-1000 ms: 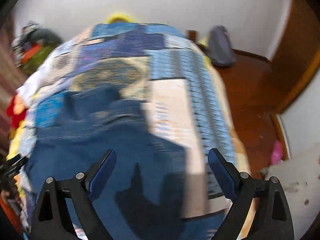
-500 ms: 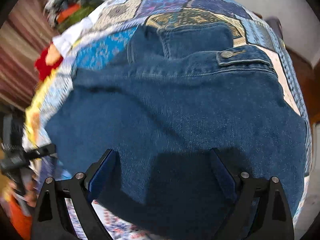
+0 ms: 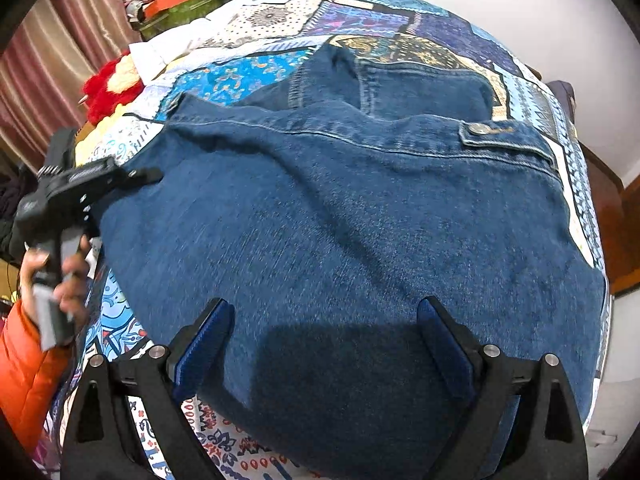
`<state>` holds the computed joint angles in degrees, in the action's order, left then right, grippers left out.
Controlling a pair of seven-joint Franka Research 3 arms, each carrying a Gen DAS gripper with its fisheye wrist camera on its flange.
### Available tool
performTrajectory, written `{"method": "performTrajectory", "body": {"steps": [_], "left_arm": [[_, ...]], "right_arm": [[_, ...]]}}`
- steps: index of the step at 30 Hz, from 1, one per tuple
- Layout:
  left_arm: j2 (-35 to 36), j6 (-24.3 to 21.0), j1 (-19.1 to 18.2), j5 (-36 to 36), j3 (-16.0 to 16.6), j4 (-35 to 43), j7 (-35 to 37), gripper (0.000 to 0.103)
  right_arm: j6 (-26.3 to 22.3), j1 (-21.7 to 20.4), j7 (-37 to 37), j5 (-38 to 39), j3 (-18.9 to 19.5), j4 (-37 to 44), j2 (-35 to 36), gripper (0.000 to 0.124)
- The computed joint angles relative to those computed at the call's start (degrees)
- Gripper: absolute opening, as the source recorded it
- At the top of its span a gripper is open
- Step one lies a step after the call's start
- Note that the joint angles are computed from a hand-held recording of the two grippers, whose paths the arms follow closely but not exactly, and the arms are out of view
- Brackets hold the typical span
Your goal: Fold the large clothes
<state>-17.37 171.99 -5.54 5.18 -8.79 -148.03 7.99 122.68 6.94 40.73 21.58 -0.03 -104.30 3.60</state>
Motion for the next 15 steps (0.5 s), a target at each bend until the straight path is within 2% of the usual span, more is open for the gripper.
{"method": "performTrajectory", "body": {"steps": [3,6,7,10,12,15], "left_arm": [[-0.2,-3.9,3.8,4.6,-3.7,2.3,-3.7,0.048],[-2.4,-13.5,6.4,14.4,-7.7,7.0,-5.2,0.037],[-3.8,-15.1,6.6,17.5,-8.4,7.7,-5.5,0.035],[-7.8,-16.2,7.5,25.7,-9.4,8.6,-5.9,0.033],[-10.4,-21.0,7.2,29.6,-11.1,11.0,-4.9,0.032],[-13.3,-24.8,6.0,32.7,-11.7,12.8,-4.1,0.028]], "right_arm": [[-0.7,0.1,0.7,-0.2,0.0,0.3,0.0,0.094],[-2.5,0.4,2.7,-2.1,0.1,2.0,0.6,0.094],[-2.9,0.5,3.0,-2.5,0.2,2.3,0.5,0.094],[-4.3,0.7,2.1,-0.6,0.5,3.6,0.1,0.094],[-5.5,1.0,1.4,1.6,0.9,4.8,0.0,0.094],[-6.8,1.9,1.6,3.8,1.6,5.9,0.2,0.094]]}}
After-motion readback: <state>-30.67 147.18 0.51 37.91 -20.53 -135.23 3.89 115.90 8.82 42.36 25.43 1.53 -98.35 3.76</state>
